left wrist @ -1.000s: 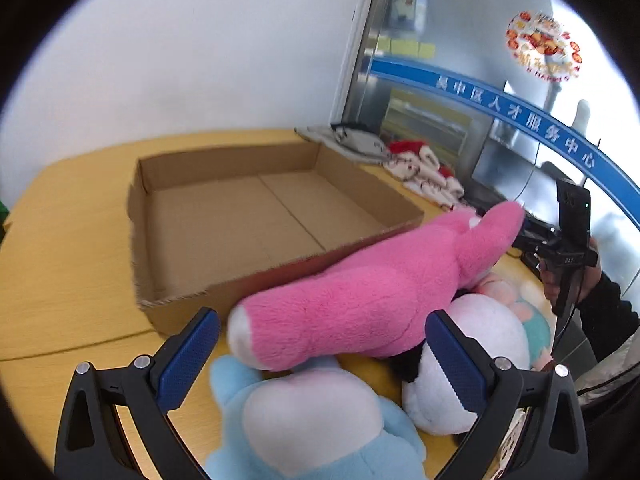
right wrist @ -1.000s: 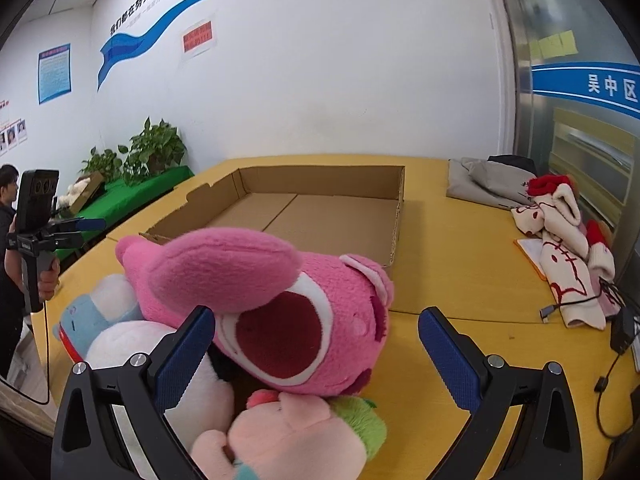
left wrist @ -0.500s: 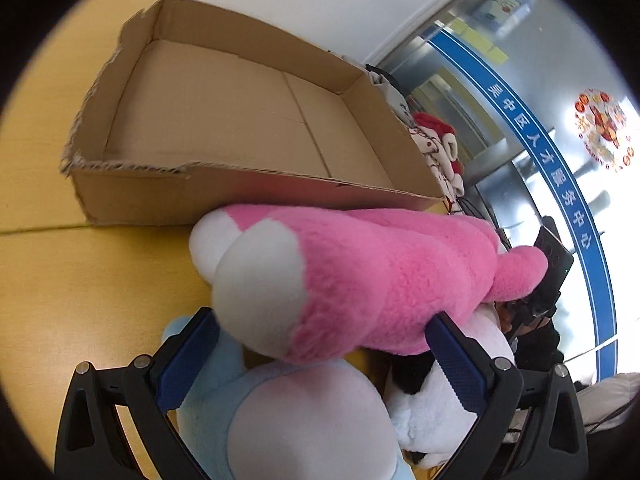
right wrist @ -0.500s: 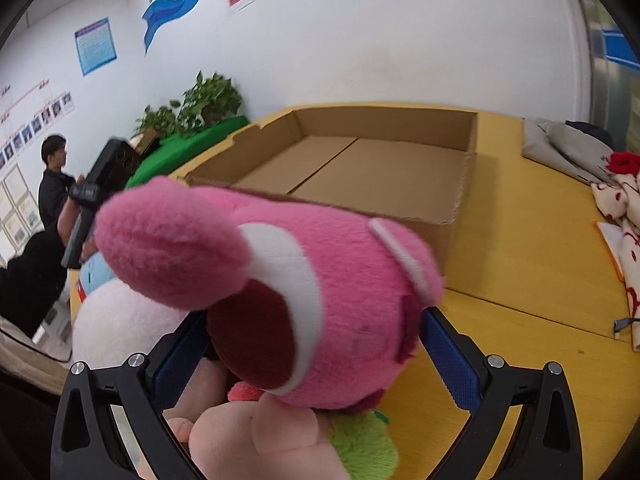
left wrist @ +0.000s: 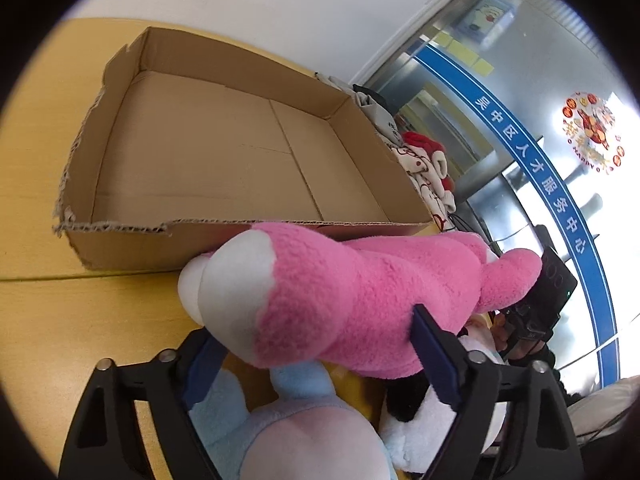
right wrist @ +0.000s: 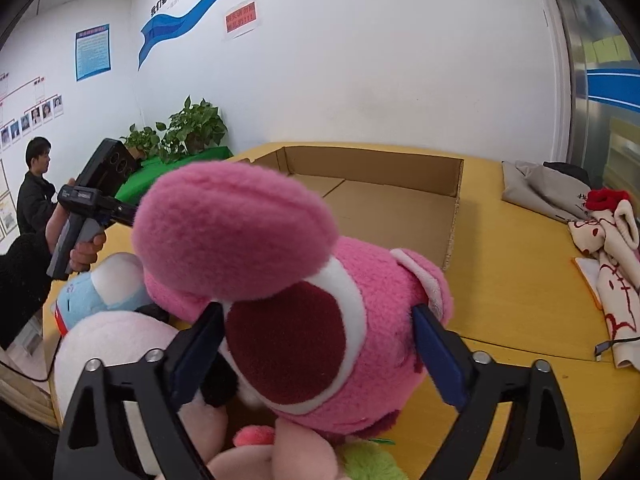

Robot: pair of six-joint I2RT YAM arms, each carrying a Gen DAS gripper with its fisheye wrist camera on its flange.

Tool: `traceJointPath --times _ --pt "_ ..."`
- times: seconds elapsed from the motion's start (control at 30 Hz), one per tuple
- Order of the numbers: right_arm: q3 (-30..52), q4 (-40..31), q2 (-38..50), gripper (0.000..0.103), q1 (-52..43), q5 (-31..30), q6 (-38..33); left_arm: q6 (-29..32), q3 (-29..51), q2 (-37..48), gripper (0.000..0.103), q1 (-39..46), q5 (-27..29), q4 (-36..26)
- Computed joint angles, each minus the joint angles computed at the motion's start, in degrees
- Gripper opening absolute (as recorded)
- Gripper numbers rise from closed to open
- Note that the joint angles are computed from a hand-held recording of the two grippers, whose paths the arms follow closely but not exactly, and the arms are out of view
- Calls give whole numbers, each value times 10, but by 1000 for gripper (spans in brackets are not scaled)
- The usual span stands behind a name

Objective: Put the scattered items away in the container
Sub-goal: 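Close left gripper on the bear's leg while right gripper closes on its head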

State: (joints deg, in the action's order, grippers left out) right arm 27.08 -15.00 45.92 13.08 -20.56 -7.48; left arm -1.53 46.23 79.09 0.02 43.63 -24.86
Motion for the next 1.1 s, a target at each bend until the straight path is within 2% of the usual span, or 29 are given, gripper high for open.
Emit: traceJointPath --times 0.03,0.13,0.23,0.37,0.4,0.43,0.47,0.53,0.67,0.77,0.8,0.83,0.87,0.9,0.97,1.07,1.1 --pt "0 -4 -5 79 7 5 1 0 -3 -8 76 6 2 -4" --pt "3 -17 -17 72 11 6 9 5 -19 -47 65 6 -9 -12" --pt "4 -22 -38 68 47 43 10 0 -33 -92 55 -4 -29 -25" --pt "14 -29 -82 66 63 53 24 -14 -44 -159 43 -10 -44 -43" --pt "20 -32 -89 66 59 48 27 -15 -43 -171 36 -11 -45 -49" --pt "23 -33 -93 66 57 44 28 -15 -40 -187 25 -13 -51 -56" --pt "30 -35 -100 65 51 40 31 -16 -35 -202 22 -16 -63 -65" --pt "41 -38 -102 64 38 23 27 -9 -24 -211 22 -15 -67 -79" --pt "56 -54 -55 66 28 31 6 10 -26 -147 24 16 -45 -76" --pt "38 -46 -24 82 -14 -2 10 17 -37 -90 31 41 -18 -56" --pt "35 -46 -21 95 -26 -11 11 23 -39 -74 33 55 9 -51" --pt "36 -51 -18 103 -33 -12 8 22 -41 -65 36 65 29 -44" --pt "33 -53 -21 103 -36 -1 2 19 -42 -59 47 73 45 -36" --pt "32 -56 -18 103 -38 3 -5 13 -44 -55 62 83 66 -23" --pt "39 -67 11 103 -49 -15 -27 -6 -50 -52 80 96 97 12" --pt "34 -47 43 103 -47 -19 -38 -26 -41 -39 81 88 101 44" --pt "31 -36 48 103 -49 -25 -37 -14 -27 -23 80 73 85 31"
